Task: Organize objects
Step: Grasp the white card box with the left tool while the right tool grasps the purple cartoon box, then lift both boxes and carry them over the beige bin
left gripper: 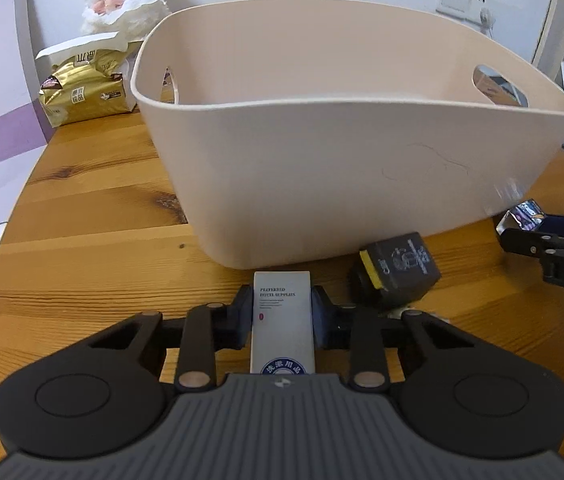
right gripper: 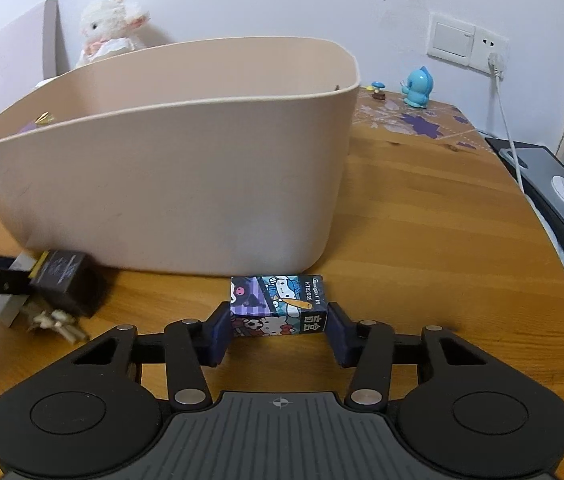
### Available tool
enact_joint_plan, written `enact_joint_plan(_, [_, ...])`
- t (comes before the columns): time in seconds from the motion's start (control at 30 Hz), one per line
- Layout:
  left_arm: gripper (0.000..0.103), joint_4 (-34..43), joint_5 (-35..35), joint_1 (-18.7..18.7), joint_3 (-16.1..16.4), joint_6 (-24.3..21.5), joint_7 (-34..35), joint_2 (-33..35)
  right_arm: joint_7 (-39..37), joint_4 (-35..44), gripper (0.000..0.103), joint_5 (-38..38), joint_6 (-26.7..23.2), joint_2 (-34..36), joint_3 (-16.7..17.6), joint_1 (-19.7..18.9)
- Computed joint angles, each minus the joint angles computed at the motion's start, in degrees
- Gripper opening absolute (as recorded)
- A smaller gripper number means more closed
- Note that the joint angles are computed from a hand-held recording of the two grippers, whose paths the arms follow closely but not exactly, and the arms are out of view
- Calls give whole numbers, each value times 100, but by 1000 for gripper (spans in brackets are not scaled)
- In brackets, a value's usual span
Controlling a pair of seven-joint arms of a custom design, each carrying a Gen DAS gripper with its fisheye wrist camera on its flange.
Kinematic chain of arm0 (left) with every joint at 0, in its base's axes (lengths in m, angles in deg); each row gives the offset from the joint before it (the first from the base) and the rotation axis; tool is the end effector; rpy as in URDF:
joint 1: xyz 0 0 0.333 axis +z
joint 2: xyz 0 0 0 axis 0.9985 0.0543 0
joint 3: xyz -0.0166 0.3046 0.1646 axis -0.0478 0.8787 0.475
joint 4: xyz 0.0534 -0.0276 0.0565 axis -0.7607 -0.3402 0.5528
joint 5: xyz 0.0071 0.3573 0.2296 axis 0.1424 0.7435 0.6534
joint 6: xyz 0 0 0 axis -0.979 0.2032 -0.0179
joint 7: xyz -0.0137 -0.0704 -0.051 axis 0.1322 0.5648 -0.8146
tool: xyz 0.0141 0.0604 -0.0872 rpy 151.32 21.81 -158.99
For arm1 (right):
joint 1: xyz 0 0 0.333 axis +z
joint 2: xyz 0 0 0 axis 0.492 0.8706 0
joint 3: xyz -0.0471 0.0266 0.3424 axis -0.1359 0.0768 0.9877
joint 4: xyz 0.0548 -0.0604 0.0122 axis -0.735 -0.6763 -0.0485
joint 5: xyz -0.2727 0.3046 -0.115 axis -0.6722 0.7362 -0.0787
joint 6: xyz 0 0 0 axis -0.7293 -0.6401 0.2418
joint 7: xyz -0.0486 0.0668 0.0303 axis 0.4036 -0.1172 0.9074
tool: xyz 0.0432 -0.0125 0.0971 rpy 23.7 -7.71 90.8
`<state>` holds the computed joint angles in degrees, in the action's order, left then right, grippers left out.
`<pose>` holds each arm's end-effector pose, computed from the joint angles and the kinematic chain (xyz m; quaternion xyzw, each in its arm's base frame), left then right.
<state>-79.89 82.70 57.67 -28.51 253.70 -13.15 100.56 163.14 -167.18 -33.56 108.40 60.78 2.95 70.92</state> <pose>0.6952 -0.3000 0.2636 -0.6455 0.6916 -0.2301 0.2282 0.6945 0.4361 0.2427 -0.7394 0.5631 -0.2208 0.2956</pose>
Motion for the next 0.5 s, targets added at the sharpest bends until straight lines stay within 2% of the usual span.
enact_joint_plan(0.23, [33, -327, 334, -261, 282, 15, -418, -233, 225, -701, 46, -134, 362, -431, -472, 487])
enact_joint_plan(0.37, [33, -608, 705, -445, 511, 161, -833, -472, 363, -1105, 46, -116, 670, -663, -938, 933])
enact_joint_plan(0.5, [33, -853, 1315, -743, 842, 307, -1463, -727, 406, -1554, 46, 63, 1033, -849, -1625, 1585])
